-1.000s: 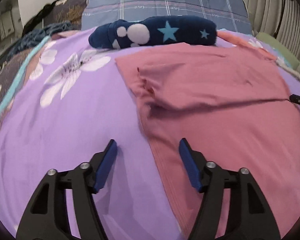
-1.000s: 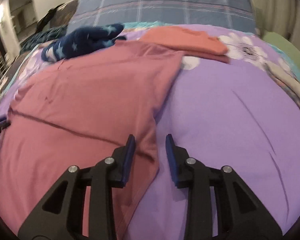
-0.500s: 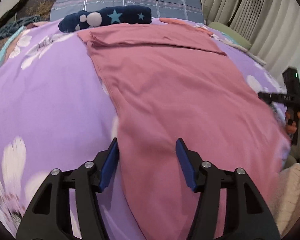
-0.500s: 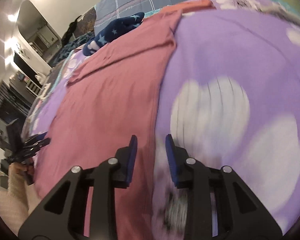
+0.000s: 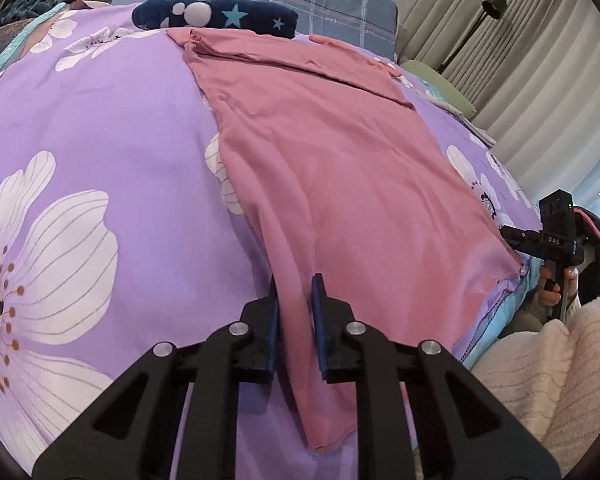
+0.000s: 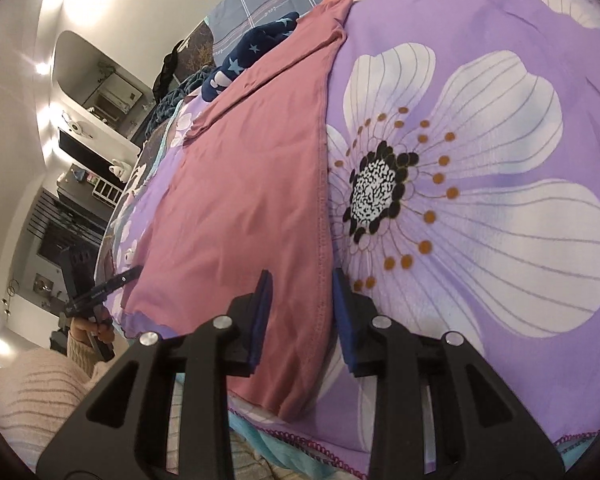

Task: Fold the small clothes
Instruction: 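Grasp the shirt hem with the left gripper while the right gripper grasps the hem too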

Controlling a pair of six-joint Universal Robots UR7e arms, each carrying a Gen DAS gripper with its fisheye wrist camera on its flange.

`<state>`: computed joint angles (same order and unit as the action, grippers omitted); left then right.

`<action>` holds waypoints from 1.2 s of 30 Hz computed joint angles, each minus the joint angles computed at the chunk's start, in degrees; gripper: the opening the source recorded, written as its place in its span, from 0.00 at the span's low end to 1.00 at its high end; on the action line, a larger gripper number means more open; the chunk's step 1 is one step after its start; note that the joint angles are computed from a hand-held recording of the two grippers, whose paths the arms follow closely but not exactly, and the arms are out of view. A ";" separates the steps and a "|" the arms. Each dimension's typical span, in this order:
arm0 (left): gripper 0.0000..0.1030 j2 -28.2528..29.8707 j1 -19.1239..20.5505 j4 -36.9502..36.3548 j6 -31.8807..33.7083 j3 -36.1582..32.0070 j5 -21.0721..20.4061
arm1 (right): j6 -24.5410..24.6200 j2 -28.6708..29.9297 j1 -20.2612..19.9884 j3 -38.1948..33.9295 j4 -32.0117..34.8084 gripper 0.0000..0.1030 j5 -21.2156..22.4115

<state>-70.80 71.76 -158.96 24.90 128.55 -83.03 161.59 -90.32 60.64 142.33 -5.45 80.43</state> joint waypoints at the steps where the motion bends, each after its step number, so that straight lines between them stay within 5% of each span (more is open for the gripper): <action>1: 0.20 -0.14 -0.07 0.01 -0.08 0.11 0.07 | -0.10 0.05 0.00 -0.17 0.35 0.33 -0.28; 6: 0.28 -1.18 -0.60 -0.75 0.50 1.53 0.65 | -1.53 0.46 1.70 -0.40 1.39 0.40 1.38; 8: 0.20 -0.51 -0.57 -2.23 0.49 1.53 0.48 | -2.33 1.42 1.67 -0.83 1.26 0.44 0.38; 9: 0.10 -0.24 -0.60 -2.62 -0.02 1.43 0.45 | -2.02 2.51 2.47 -1.62 0.85 0.40 0.59; 10: 0.04 -0.04 -0.70 -2.86 -0.82 1.24 0.38 | -1.46 3.33 3.51 -2.27 0.31 0.16 1.35; 11: 0.04 -0.09 -1.02 -3.71 -1.89 1.30 0.38 | -0.70 4.30 4.26 -3.15 0.32 0.04 1.74; 13: 0.04 -1.61 -2.08 -7.18 -2.56 2.21 -0.16 | 1.24 4.40 4.72 -3.81 0.73 0.04 0.68; 16: 0.04 -5.50 -3.61 -9.46 -2.12 2.67 -3.15 | 1.61 -2.45 4.57 -1.75 -0.25 0.04 -4.27; 20: 0.04 -10.52 -7.81 -12.37 0.04 4.90 -2.09 | 1.86 -11.73 4.68 0.22 0.61 0.04 -11.49; 25: 0.04 -17.17 -10.72 -9.71 -0.84 8.43 -1.86 | 0.02 -21.39 10.79 3.87 0.92 0.04 -7.77; 27: 0.04 -19.01 -11.10 -8.34 -2.28 9.56 -0.82 | -1.05 -24.85 8.69 5.48 3.18 0.04 -9.14; 31: 0.04 -17.69 -10.98 -6.80 -4.16 8.89 1.31 | 0.93 -22.97 11.51 4.47 3.09 0.03 -3.33; 36: 0.04 -11.51 -10.38 -8.03 -3.22 4.39 1.46 | 2.37 -15.90 10.07 -0.07 1.62 0.03 -5.54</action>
<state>-82.31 61.39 -166.99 21.68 132.94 -81.57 163.96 -106.22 70.72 142.26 -3.83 74.89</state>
